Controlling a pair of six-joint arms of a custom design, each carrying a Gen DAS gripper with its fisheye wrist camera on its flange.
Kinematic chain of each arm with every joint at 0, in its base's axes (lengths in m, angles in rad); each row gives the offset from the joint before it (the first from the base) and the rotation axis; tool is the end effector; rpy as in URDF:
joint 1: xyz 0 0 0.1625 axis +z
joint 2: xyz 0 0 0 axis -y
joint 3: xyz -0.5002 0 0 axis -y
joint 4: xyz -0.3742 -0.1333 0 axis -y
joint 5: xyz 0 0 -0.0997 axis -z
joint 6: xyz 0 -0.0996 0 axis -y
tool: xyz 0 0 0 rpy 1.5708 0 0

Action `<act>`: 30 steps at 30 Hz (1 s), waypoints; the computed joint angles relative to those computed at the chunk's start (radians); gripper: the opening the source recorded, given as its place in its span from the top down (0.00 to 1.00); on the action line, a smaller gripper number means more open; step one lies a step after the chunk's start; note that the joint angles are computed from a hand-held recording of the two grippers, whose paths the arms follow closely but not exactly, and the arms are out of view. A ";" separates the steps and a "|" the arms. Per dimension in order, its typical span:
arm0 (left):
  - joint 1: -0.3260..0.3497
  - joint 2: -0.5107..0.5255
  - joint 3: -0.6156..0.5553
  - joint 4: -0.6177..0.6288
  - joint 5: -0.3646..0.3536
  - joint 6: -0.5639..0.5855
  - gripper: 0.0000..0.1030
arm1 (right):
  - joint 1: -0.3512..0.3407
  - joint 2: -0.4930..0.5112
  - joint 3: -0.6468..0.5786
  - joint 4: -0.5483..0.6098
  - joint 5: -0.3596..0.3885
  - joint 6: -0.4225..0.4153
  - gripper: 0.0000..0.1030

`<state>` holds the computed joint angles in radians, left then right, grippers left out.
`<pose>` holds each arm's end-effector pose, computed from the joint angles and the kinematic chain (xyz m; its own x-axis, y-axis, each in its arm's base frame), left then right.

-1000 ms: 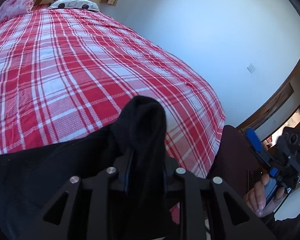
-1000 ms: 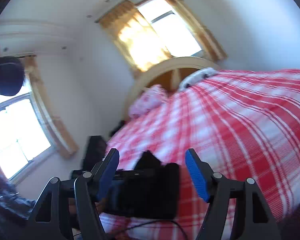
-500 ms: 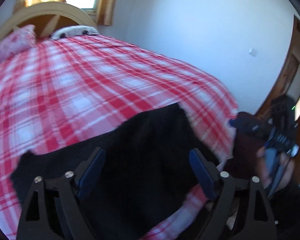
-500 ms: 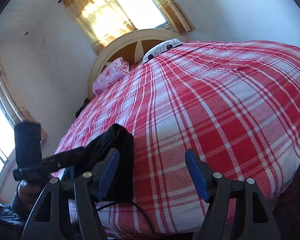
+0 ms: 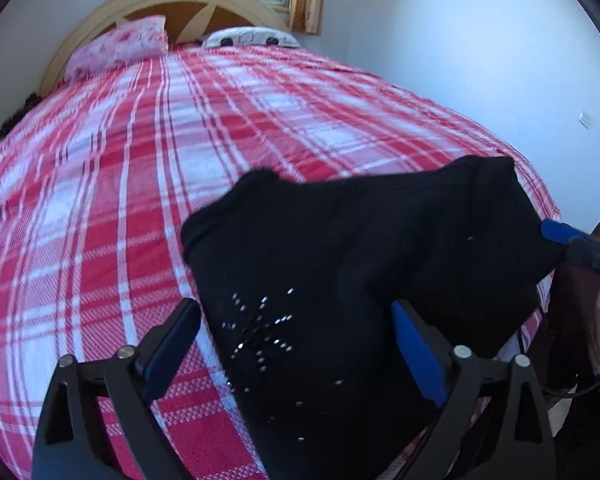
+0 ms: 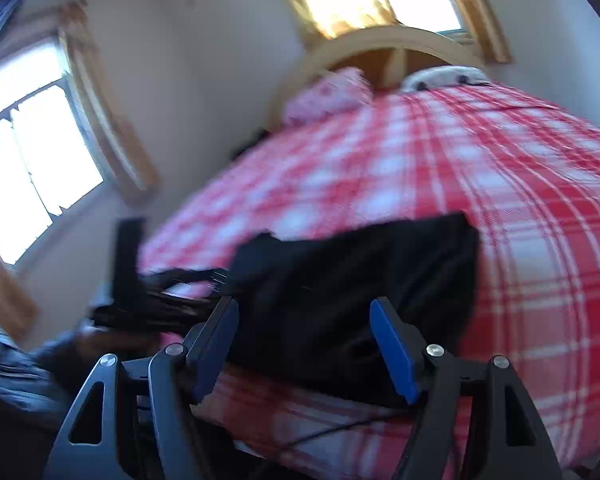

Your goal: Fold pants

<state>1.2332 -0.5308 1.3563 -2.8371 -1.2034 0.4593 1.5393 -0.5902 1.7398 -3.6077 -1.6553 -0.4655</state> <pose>-0.1104 -0.8250 0.0992 -0.7020 0.5258 -0.4803 0.6814 0.6920 -0.2384 0.1025 -0.7121 0.1140 -0.8971 -0.1968 0.3957 -0.4284 0.6075 -0.6689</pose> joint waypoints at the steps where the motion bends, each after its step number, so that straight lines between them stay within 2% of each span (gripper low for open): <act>1: 0.010 0.002 -0.012 0.025 -0.018 -0.023 0.04 | 0.002 0.005 -0.003 -0.007 -0.057 0.016 0.32; 4: 0.022 0.005 -0.019 0.026 -0.048 -0.031 0.00 | -0.019 -0.004 -0.002 0.018 -0.191 0.142 0.32; 5: 0.021 0.002 -0.015 0.022 -0.049 -0.026 0.00 | -0.040 -0.018 0.004 0.056 -0.194 0.209 0.32; 7: 0.021 -0.006 -0.006 0.004 -0.059 -0.020 0.00 | -0.067 -0.038 0.027 0.061 -0.116 0.267 0.32; 10: 0.030 -0.031 0.006 -0.054 -0.098 -0.011 0.02 | -0.053 -0.039 0.052 -0.028 -0.118 0.216 0.32; 12: 0.038 -0.033 -0.026 -0.039 -0.121 -0.026 0.03 | -0.047 -0.036 0.051 -0.046 -0.104 0.197 0.32; 16: 0.068 -0.001 -0.173 0.125 -0.244 -0.091 0.18 | -0.050 -0.029 0.033 -0.058 -0.088 0.219 0.32; 18: 0.077 0.035 -0.258 0.211 -0.257 -0.104 0.31 | -0.058 -0.020 0.019 -0.057 -0.077 0.254 0.32; 20: 0.088 0.064 -0.332 0.304 -0.269 -0.115 0.53 | -0.054 -0.009 0.010 -0.072 -0.080 0.257 0.32; 22: 0.102 0.085 -0.391 0.384 -0.306 -0.130 0.59 | -0.045 -0.004 0.015 -0.094 -0.094 0.228 0.32; 24: 0.109 0.090 -0.414 0.410 -0.326 -0.128 0.67 | -0.035 -0.001 0.019 -0.132 -0.111 0.193 0.32; 26: 0.115 0.091 -0.430 0.454 -0.368 -0.112 0.86 | -0.025 0.002 0.026 -0.176 -0.106 0.166 0.32; 28: 0.109 0.083 -0.417 0.454 -0.350 -0.075 0.89 | -0.019 0.001 0.033 -0.198 -0.061 0.154 0.32; 30: 0.095 0.079 -0.397 0.423 -0.281 -0.030 0.89 | -0.008 0.006 0.025 -0.201 -0.026 0.116 0.32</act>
<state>1.3283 -0.4520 0.9594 -2.4144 -1.4845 0.4296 1.5312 -0.5841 1.7645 -3.8085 -1.6809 -0.3493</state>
